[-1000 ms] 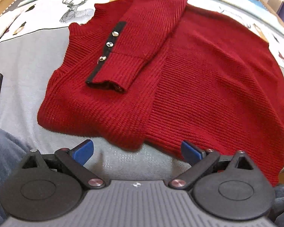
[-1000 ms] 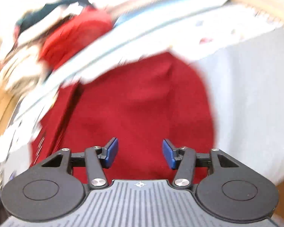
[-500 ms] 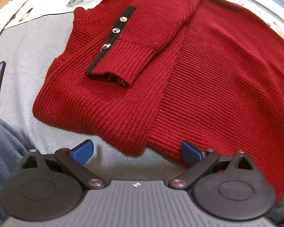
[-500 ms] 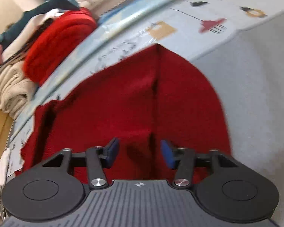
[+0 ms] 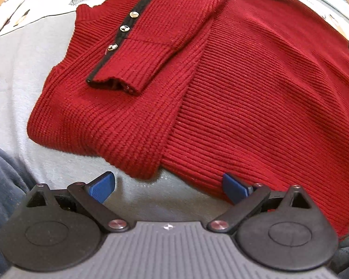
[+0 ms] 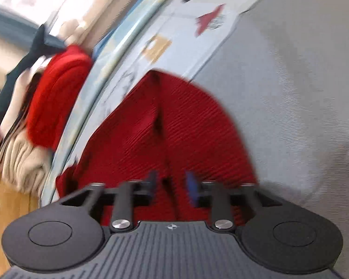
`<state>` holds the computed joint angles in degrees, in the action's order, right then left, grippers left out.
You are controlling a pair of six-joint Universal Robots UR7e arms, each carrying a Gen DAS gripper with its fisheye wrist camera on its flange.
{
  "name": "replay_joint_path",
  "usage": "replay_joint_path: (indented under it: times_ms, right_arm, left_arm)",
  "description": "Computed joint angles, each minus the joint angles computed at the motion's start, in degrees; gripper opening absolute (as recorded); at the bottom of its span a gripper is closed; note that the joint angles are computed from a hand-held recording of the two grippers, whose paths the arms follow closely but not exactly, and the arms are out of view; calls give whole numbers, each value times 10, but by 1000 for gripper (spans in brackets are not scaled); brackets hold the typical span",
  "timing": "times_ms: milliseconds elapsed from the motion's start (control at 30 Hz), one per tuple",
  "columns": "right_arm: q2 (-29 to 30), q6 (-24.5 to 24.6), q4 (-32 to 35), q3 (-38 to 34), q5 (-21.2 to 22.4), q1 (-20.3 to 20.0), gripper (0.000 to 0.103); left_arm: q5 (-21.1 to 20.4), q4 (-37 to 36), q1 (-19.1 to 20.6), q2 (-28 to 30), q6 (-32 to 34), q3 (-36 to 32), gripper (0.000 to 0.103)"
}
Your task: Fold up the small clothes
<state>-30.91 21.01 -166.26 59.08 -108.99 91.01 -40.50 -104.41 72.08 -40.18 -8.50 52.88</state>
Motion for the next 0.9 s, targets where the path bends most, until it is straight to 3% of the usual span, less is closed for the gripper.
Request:
replay_joint_path:
  times_ms: [133,167,200,267,333,433,567,633,667,733,767,833,900]
  right_arm:
    - [32,-61,42,-52,-8,12,57]
    - [40,-85,49,-62,-11,16,36]
    - [45,-110,63,-72,-14,20,7]
    - [63,-128,108,-107,-55,30,7]
    - [70,-111,105,-120,-87,32,6]
    - [57,-60,88,-103,-81,23,6]
    - [67,-143,16,-87,-98,31,9]
    - [70,-142,41,-95,-114,32,9]
    - [65,-136,43,-89,-109,31,11]
    - [58,-107,72,-95,-122,34,26]
    - [51,-95,75,-91,-142,37,50]
    - [28,-101,37,-55,-158,40,80]
    - [-9,-107,-1,4,-138,31,83]
  left_arm:
    - [1,-7,-1,0,6,6,100]
    - [2,-7,-1,0,6,7,100]
    - [2,-5,-1,0,3,7,100]
    - [-1,-3,4,6,7,-3,100]
    - [-2,1,4,7,5,-4,100]
    - [-6,2,4,4,8,1,100]
    - [-16,10,3,6,9,-1,100]
    - [-31,17,3,6,2,0,100]
    - [-41,21,3,5,-4,-1,100]
    - [-73,25,4,2,-23,3,100]
    - [-92,15,5,-3,-37,13,100]
    - [-122,-27,6,-20,-88,52,100]
    - [-144,-47,6,-30,-123,77,100]
